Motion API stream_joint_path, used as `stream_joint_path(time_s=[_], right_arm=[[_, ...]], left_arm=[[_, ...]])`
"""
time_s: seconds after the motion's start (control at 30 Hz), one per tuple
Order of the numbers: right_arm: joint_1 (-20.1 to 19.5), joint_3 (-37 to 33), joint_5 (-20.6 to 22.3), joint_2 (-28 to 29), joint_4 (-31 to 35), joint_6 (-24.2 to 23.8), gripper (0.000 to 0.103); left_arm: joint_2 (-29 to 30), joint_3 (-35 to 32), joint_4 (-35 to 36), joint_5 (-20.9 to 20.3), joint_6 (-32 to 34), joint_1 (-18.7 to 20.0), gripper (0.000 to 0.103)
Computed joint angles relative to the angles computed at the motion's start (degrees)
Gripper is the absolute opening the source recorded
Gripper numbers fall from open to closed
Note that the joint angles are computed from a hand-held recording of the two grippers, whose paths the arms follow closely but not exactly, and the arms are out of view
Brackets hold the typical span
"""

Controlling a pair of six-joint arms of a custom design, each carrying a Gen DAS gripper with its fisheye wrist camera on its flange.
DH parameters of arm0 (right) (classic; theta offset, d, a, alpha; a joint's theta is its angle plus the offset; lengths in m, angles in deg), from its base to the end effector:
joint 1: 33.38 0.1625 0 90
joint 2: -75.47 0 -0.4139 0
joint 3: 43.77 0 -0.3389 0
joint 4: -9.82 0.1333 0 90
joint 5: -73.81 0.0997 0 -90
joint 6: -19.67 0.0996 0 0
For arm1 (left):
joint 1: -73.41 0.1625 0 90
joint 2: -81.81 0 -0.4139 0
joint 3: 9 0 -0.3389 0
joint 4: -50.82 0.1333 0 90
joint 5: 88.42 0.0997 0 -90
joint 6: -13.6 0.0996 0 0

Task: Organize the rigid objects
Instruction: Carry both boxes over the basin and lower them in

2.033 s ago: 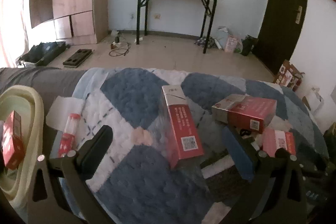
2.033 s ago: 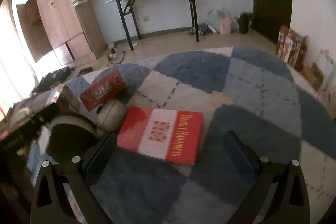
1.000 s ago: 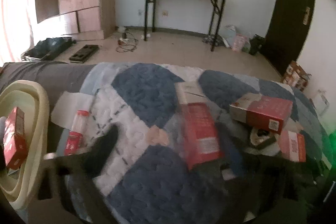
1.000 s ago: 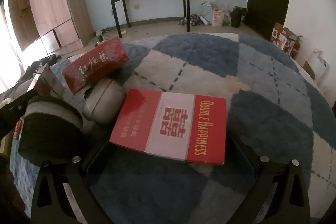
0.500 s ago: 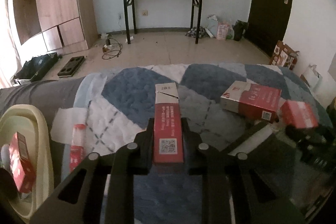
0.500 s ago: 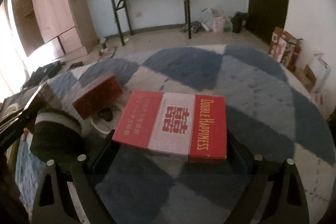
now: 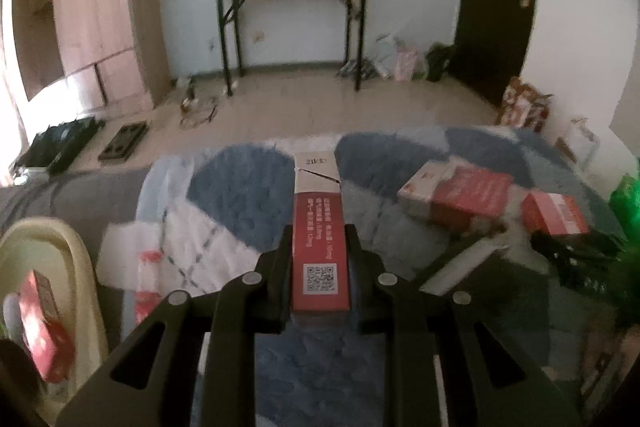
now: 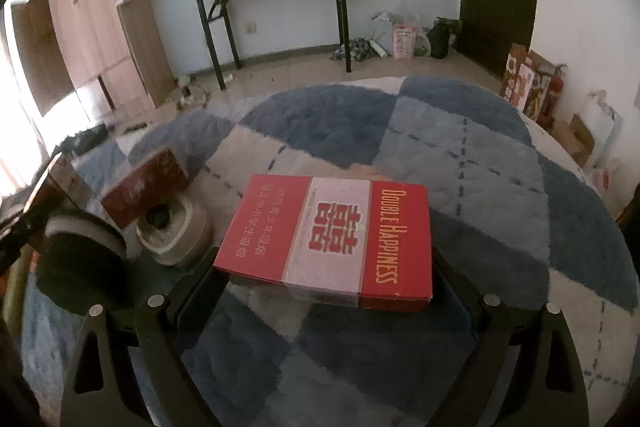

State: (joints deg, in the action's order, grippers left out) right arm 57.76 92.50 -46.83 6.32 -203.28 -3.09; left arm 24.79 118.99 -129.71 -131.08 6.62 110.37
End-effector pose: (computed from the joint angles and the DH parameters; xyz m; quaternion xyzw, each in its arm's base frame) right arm 0.0906 -0.4042 0.2718 0.0550 -0.8589 0.4009 0.3141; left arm -0.2373 -0.4370 0.1591 0.2903 0.8573 -0.3326 0.2648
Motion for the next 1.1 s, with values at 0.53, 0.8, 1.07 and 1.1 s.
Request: stream_joint_path(time_s=[0.53, 0.8, 1.07, 1.1], right_arm=[[13.62, 3.44, 23.89, -8.13, 7.08, 2.5, 0.094], [28.8, -18.24, 23.93, 17.16, 28.73, -5.58, 0.094], [34.33, -36.61, 11.59, 33.63, 44.74, -8.37, 0.094], [34.85, -38.78, 9.93, 35.17, 46.0, -8.39, 0.094]], left_arm=[[-42.31, 8.27, 12.23, 13.65, -8.08, -1.16, 0.023], [-47.16, 6.74, 26.9, 17.55, -21.64, 9.74, 0.023], [-43.53, 6.14, 17.14, 8.64, -18.8, 18.21, 0.023], [-42.53, 6.0, 15.57, 7.86, -18.57, 19.2, 0.024]])
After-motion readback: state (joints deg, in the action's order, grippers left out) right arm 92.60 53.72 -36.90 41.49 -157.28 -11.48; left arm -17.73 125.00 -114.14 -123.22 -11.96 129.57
